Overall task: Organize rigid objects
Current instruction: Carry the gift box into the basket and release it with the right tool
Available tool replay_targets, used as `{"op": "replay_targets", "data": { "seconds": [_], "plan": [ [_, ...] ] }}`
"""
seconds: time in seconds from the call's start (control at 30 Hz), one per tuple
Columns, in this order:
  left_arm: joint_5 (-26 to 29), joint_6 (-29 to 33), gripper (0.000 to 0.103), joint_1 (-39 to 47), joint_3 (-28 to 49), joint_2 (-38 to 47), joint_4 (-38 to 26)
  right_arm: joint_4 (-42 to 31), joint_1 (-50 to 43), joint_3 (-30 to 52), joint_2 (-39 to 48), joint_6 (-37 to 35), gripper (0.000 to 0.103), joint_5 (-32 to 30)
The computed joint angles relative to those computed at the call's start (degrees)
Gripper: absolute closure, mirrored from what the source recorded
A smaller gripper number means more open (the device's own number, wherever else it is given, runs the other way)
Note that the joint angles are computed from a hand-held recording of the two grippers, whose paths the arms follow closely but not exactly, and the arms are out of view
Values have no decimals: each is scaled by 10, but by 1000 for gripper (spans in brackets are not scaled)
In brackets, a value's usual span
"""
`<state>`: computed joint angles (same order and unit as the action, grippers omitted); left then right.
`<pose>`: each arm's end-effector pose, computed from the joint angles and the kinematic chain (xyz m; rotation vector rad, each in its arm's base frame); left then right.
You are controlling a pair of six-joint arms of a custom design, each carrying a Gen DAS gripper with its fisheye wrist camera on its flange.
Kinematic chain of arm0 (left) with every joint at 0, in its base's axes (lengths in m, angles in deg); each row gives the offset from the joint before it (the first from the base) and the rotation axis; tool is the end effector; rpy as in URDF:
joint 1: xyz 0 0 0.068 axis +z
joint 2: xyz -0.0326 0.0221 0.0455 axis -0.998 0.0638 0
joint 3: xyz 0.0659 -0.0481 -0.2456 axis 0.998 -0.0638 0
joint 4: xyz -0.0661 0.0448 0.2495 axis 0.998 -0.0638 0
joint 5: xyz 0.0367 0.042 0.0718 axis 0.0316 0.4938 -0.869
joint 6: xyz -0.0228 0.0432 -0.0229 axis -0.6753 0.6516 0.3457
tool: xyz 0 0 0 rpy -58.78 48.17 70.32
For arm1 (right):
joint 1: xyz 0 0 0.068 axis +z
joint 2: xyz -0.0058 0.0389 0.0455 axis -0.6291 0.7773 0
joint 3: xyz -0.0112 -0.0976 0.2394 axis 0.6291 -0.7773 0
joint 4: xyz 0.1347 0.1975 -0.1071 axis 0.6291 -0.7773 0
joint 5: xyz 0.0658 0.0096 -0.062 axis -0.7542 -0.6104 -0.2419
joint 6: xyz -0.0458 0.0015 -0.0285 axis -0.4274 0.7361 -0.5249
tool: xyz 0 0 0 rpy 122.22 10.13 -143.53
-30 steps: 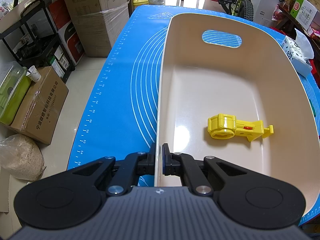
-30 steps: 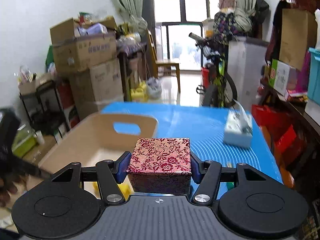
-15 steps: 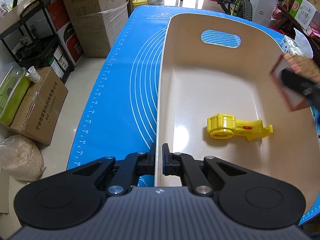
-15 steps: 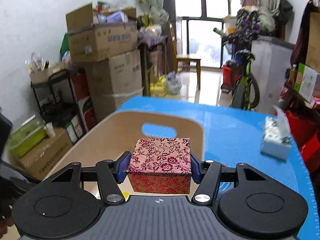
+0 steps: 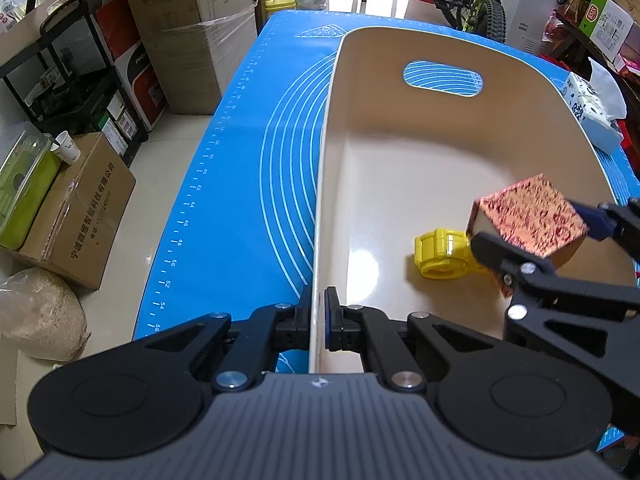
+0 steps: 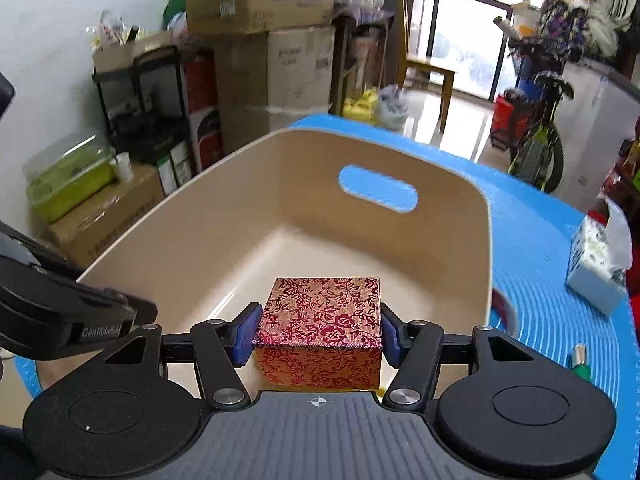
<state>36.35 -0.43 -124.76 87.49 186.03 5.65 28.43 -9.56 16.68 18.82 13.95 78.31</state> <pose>0.3007 -0.2311 0.1786 0.4718 2.6100 -0.0944 0.2894 0.1484 0.1653 -0.0637 2.3627 -0.0489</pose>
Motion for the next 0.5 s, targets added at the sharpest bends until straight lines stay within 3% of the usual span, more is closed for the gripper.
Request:
{"op": "replay_targets", "data": {
  "seconds": [0.2,0.5],
  "plan": [
    [-1,2,97,0,0,0,0,14,-14,-29,-38,25,27,-5],
    [-2,2,96,0,1,1,0,6,-29,-132,-220,82,21,46]
  ]
}}
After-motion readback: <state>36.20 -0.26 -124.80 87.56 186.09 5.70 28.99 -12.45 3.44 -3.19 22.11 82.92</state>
